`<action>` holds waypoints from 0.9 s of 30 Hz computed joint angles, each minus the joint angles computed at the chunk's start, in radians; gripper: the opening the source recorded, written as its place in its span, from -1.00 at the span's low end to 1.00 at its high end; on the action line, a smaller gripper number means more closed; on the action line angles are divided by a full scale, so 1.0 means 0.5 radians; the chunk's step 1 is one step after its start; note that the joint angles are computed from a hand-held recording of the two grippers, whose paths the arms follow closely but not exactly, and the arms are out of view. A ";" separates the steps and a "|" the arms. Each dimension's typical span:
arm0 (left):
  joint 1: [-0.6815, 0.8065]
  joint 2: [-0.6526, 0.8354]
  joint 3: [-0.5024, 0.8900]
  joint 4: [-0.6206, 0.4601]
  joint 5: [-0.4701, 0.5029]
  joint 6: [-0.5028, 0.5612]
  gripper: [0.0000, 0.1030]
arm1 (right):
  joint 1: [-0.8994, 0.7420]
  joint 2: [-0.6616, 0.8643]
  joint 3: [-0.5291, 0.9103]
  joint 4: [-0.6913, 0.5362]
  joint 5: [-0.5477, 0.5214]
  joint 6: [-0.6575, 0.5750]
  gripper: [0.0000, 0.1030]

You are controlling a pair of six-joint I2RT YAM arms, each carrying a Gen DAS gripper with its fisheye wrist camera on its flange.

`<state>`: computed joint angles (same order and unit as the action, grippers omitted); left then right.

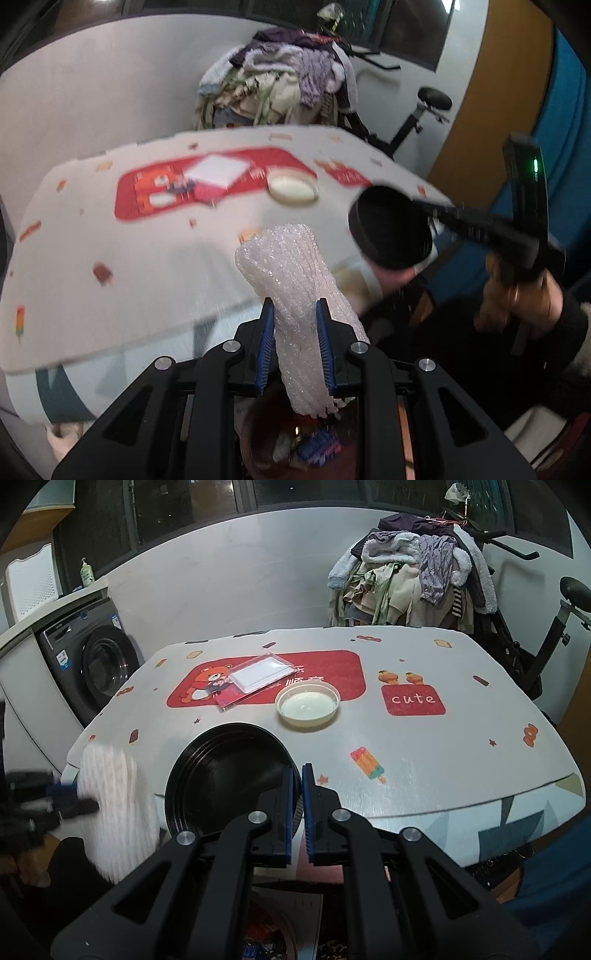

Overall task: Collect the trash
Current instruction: 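Drop the white foam net into the bin with the left tool while the right tool carries the lid over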

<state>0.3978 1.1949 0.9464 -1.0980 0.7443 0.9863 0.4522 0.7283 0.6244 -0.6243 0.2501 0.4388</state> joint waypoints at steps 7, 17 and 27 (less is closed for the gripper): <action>0.065 -0.136 -0.337 -0.051 -0.209 0.363 -0.55 | 0.088 -0.117 -0.051 -0.115 0.069 0.098 -0.82; -0.087 -0.202 -0.594 0.154 -0.417 0.339 -0.49 | 0.073 -0.218 -0.095 -0.190 0.064 0.115 -0.82; 0.084 -0.190 -0.549 0.114 -0.347 0.462 0.00 | 0.144 -0.217 -0.147 -0.171 0.063 0.159 -0.82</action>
<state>0.4400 1.0997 0.6720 -1.0409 0.5706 1.2174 0.5242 0.6201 0.5510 -0.7101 0.2816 0.5184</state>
